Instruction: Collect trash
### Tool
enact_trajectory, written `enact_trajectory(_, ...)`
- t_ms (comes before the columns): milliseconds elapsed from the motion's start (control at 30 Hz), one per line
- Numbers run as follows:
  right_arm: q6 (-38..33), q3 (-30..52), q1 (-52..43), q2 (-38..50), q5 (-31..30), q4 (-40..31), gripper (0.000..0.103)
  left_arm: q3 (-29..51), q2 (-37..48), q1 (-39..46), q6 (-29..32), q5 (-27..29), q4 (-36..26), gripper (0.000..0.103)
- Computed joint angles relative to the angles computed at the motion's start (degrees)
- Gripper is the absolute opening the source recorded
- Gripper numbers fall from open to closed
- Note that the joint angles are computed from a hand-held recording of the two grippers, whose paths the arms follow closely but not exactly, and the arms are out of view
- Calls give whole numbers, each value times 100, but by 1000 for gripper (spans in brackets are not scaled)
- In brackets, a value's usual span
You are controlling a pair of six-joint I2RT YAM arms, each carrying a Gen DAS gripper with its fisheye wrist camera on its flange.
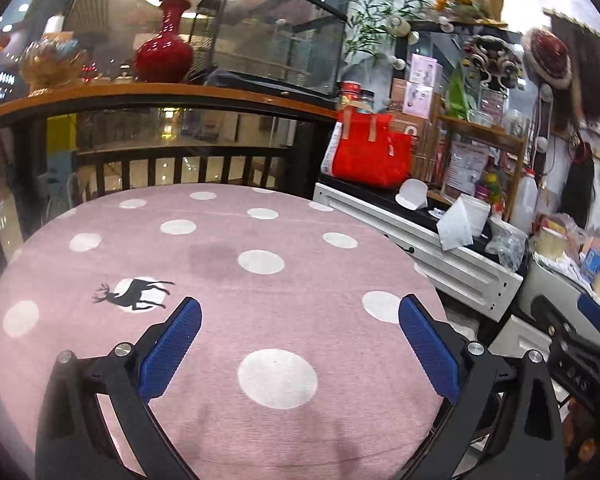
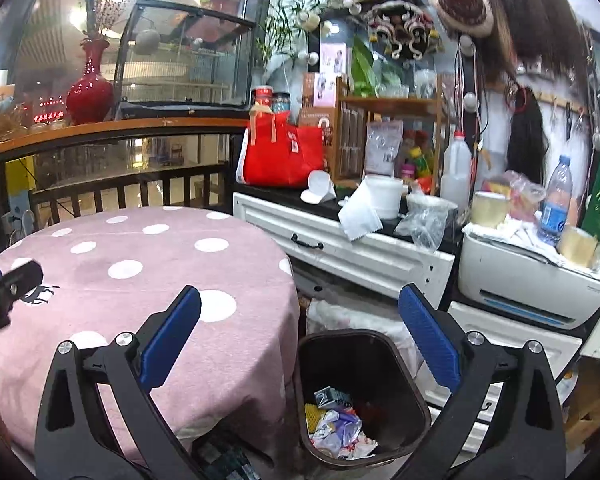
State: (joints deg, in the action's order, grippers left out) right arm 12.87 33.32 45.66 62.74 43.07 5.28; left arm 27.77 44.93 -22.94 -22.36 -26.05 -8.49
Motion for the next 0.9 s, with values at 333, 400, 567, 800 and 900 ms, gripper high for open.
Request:
enact_trajectory(333,-97,-439,147,-383,120,371,97,-387,-750,-560,654,-747,300,97)
enact_trajectory(400,-109,-492,162,-465,120,415,97,-385,-791,-626,654,-830,295,97)
enact_trajectory(567,-128,-553,158,-611,143,448,98,-410,-784,-764,612,-881,344,97)
enact_trajectory(800,-44,-522,86,-584,23,350,97,-409,-784,-786,579,-896,326,97)
enact_trajectory(900,-65,-541,85,-597,40,378,97,-428,-784,-850,627,-956,365,97)
